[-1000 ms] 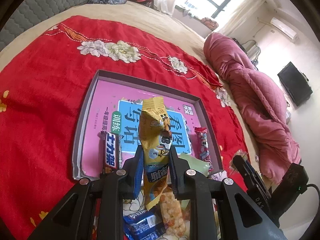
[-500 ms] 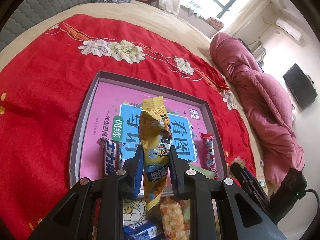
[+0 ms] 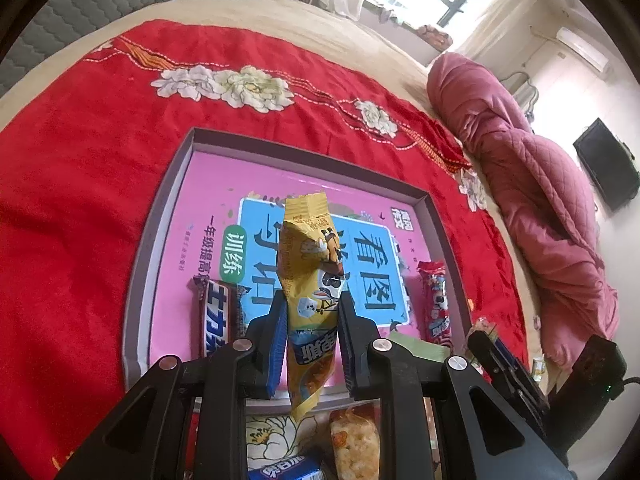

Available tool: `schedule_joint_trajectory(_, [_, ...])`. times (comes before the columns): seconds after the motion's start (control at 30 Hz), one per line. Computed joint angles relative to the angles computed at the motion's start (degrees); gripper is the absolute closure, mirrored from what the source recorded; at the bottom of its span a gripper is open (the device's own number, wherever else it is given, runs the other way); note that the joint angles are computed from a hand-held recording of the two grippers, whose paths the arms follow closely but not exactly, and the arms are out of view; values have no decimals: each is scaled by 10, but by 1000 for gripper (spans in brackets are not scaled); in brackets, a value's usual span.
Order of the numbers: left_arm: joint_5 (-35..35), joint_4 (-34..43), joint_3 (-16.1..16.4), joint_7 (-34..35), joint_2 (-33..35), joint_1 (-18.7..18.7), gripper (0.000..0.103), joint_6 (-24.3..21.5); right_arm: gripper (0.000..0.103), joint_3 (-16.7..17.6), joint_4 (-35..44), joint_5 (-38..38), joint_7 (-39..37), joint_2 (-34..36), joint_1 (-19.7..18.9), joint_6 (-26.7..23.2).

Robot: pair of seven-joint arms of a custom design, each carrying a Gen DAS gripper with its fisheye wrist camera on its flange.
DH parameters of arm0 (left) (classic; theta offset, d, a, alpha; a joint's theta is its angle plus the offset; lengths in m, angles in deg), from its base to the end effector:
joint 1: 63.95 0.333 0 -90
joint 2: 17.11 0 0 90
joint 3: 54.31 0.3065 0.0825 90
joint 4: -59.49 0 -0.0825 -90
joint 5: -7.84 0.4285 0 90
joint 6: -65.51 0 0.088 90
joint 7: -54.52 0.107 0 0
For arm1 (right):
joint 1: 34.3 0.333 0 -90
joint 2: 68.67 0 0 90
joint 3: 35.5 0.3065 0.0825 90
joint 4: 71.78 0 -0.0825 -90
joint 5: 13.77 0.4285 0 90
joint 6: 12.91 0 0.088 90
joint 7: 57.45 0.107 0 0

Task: Organize snacks
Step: 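Lift the yellow bag with the left tool while the right tool carries the cake toward the tray, then release the green-labelled cake into the tray with the right tool while the left tool releases the yellow bag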

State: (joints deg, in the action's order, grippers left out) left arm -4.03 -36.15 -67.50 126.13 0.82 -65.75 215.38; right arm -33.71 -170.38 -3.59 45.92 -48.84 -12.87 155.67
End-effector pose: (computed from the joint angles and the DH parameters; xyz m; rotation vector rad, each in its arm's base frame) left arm 0.7123 -0.1675 0.4739 -2.2579 1.7742 -0.9913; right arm 0.6817 0.2770 0.4600 -1.6226 1.6108 -0.3500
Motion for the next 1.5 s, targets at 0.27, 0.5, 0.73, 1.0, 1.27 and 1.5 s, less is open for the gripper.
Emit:
schedule_joint_trajectory(0.27, [4,8,-1,0,10,-2,79,-7,60,7,1,17,-1,5,-8,-13])
schedule_joint_trajectory(0.5, [0,6,-3,2,11,0,79,-9,59,-5,3,1,17,8,0,-21])
schedule_joint_trajectory(0.73, [2,7,-2,2,12,-1,79,-12,59,-10,2,-14,29,8,4,-23])
schedule_joint_trajectory(1.0, [3,10,-2,0,15,-2,79,-19,58,-17,2,-35,43,7,11,-24])
schedule_joint_trajectory(1.27, [12,15,0,-7,19,-4,79,-27,56,-19,2,-45,48,6,11,-20])
schedule_joint_trajectory(1.5, [6,18,-3,-5,22,-2,76,-34,55,-18,2,-47,49,6,10,-17])
